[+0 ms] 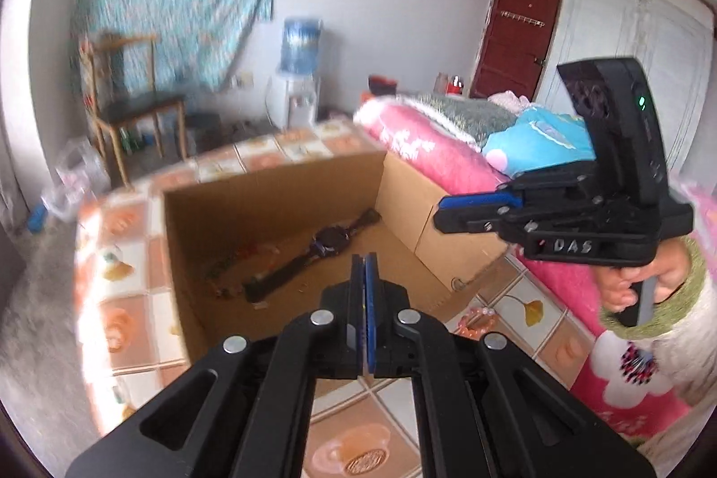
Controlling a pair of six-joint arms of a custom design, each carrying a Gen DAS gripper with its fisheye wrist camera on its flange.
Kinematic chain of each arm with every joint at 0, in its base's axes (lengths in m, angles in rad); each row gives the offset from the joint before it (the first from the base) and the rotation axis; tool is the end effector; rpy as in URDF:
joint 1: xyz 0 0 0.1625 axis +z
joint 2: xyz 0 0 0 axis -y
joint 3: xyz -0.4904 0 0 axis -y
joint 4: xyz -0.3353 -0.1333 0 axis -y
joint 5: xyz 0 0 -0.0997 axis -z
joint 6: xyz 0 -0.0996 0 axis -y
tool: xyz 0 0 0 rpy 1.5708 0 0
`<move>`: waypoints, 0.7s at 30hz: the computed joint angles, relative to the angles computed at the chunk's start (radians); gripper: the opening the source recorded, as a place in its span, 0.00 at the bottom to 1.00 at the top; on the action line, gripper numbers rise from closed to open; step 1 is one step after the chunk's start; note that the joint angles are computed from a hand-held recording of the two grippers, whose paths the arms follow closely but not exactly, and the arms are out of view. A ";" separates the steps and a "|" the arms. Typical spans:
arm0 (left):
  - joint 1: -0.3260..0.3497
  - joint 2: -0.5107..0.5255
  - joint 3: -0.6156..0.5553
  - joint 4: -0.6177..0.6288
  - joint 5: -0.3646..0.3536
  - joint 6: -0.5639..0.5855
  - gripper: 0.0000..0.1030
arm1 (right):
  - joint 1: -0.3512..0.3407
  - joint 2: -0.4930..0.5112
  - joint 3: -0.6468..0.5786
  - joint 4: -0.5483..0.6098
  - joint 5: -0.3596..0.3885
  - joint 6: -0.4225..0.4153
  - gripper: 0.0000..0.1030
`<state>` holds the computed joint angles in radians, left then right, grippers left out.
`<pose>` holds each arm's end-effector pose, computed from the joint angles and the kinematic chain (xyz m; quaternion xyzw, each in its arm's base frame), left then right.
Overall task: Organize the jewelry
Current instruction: 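Carry the ring and hook into the box and open both grippers, then withdraw both grippers from the box toward the pink bead bracelet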
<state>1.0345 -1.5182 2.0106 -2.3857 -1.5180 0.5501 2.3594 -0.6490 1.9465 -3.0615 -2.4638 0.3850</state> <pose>-0.1095 -0.4553 0.4310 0.5064 0.8469 -0.1603 0.0272 0.4585 -0.3771 0.0939 0.1391 -0.8879 0.3104 0.3097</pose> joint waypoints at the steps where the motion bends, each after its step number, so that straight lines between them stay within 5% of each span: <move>1: 0.007 0.040 -0.031 0.039 0.005 -0.023 0.01 | -0.021 -0.006 0.002 0.006 0.023 -0.002 0.10; 6: 0.023 0.166 -0.116 0.160 0.062 -0.086 0.01 | -0.118 -0.020 -0.019 0.132 0.102 0.008 0.10; 14: 0.029 0.256 -0.172 0.274 0.133 -0.182 0.01 | -0.157 -0.020 -0.037 0.219 0.086 0.020 0.14; 21: 0.044 0.259 -0.183 0.269 0.119 -0.208 0.29 | -0.137 -0.034 -0.011 0.160 0.051 0.021 0.23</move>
<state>1.0783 -1.2589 1.8279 -2.1163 -1.3990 0.3417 2.2223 -0.6830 1.9356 -2.9011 -2.4132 0.4059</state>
